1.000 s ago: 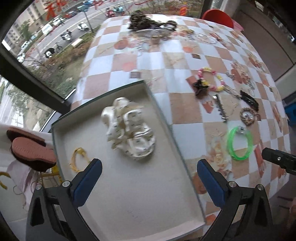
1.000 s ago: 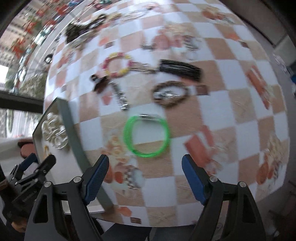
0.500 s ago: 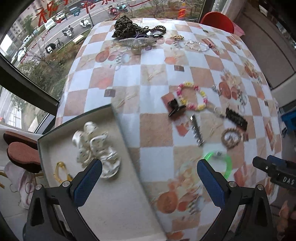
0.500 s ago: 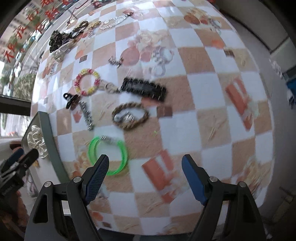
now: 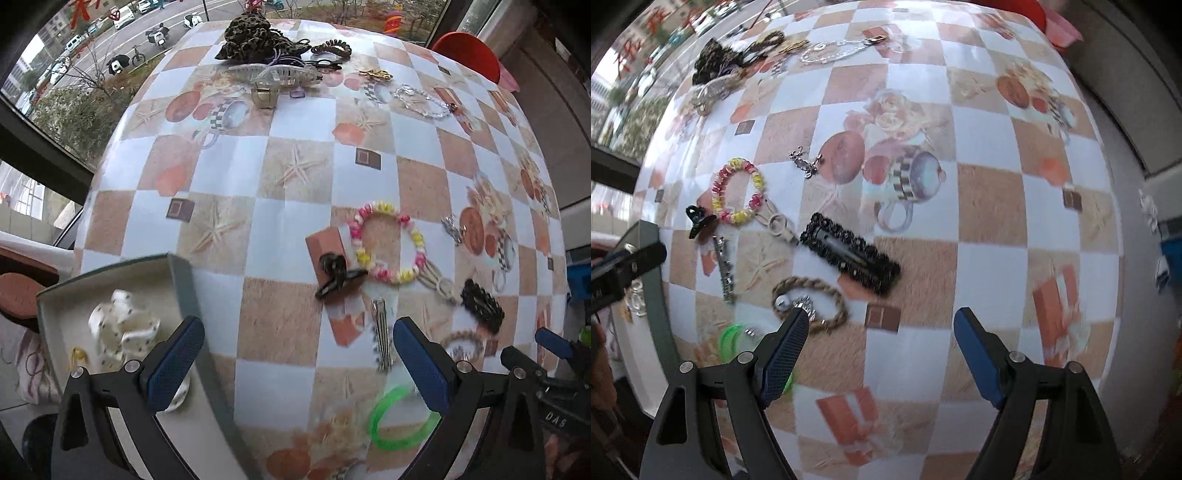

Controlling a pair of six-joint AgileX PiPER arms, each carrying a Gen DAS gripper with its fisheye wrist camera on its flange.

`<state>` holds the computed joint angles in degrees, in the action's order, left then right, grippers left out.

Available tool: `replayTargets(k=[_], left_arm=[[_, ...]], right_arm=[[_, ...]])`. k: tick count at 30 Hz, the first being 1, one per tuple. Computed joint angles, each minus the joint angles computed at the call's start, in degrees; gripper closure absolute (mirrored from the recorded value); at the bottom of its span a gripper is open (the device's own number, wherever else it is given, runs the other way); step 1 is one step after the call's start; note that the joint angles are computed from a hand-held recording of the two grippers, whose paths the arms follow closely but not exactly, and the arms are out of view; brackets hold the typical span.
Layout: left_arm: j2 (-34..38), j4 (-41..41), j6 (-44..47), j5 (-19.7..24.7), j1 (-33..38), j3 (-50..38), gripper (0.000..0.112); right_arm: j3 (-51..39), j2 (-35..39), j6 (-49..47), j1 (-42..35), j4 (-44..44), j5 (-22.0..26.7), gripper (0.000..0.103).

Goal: Organize jewelry
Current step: 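Move both tools back over the table toward the black clips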

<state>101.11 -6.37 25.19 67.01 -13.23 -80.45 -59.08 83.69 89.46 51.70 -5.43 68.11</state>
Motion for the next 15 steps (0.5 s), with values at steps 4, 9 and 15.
replayTargets(k=[4,9,15], left_arm=[[2.5,0.9,-1.3,-1.6,-1.3,-0.8,0.017],[5.2,0.3,-1.8,-2.8,-1.8,-1.8,0.017],[7.6,-0.1,-2.0,-3.9,-2.6,-2.6,0.026]], right_arm=[[0.3,1.8,-6.5,-2.7,-0.5,-1.3,0.02],[0.0,3.9,-12.3,-5.8,-1.2,-2.5,0.02],[-2.8,8.1,-19.9,-7.4,-1.4,-2.9,0.02]])
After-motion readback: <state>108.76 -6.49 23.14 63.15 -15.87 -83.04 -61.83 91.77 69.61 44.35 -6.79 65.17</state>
